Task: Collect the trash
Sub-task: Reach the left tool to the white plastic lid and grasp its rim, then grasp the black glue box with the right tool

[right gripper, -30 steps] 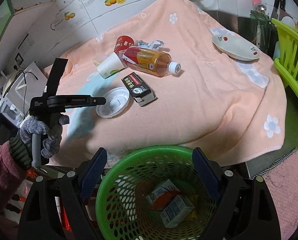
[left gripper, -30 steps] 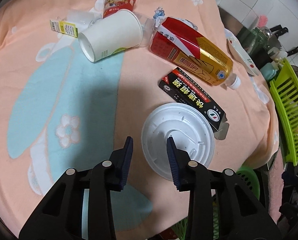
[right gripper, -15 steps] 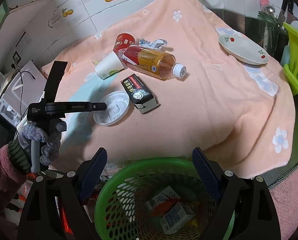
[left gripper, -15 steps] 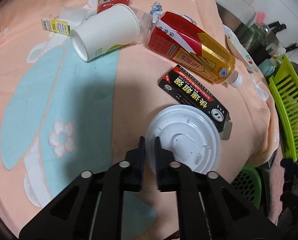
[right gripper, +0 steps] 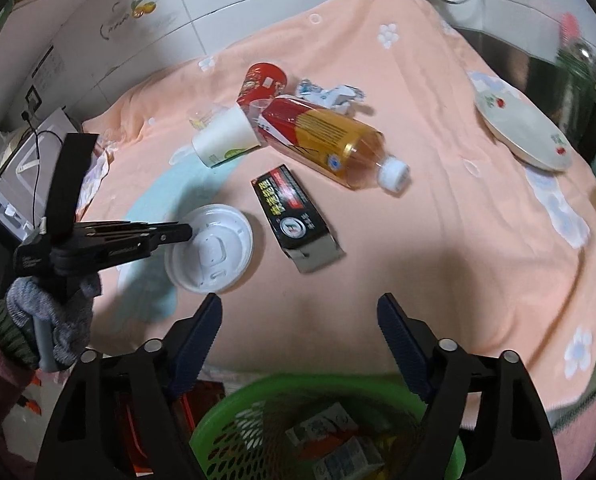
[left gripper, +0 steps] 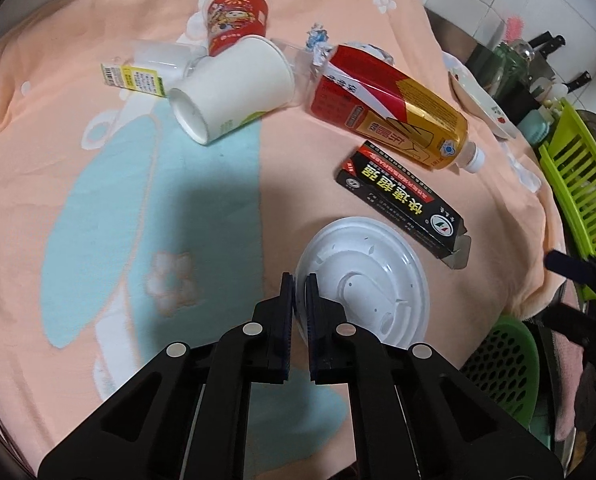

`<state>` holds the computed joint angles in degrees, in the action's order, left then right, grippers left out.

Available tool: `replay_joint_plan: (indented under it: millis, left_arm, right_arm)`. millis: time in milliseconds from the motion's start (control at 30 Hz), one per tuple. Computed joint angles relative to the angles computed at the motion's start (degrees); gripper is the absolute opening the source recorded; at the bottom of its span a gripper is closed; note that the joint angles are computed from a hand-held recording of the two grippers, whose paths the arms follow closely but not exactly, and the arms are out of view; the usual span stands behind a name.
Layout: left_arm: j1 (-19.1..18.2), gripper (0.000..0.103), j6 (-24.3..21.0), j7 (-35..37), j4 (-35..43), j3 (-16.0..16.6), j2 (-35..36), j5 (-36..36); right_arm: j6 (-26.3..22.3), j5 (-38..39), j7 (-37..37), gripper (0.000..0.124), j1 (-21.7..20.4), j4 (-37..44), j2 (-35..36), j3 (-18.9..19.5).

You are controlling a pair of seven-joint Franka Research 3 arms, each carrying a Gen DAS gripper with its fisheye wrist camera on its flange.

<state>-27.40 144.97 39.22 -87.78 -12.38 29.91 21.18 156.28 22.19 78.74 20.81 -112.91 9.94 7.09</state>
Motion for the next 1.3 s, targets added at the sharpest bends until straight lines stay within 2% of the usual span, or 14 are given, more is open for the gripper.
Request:
replay_joint_plan:
  millis: [700, 1133, 1300]
  left_arm:
    - [2.6, 0.005, 1.0, 2.2, -4.7, -0.6, -2.9, -1.1]
    - [2.9, 0.005, 1.3, 3.1, -4.8, -0.6, -2.8, -2.1]
    - [2.7, 0.005, 1.3, 2.8, -4.7, -0.5, -2.7, -2.0]
  right_arm:
    - [-10.5, -13.1, 4.7, 0.059, 4.5, 27.3, 21.2, -2.8]
    - [-15.6, -16.0, 5.2, 0.053, 4.9, 37.7, 28.3, -3.9]
    - [-15.7, -16.6, 5.5, 0.050, 5.3, 38.6, 29.3, -4.2]
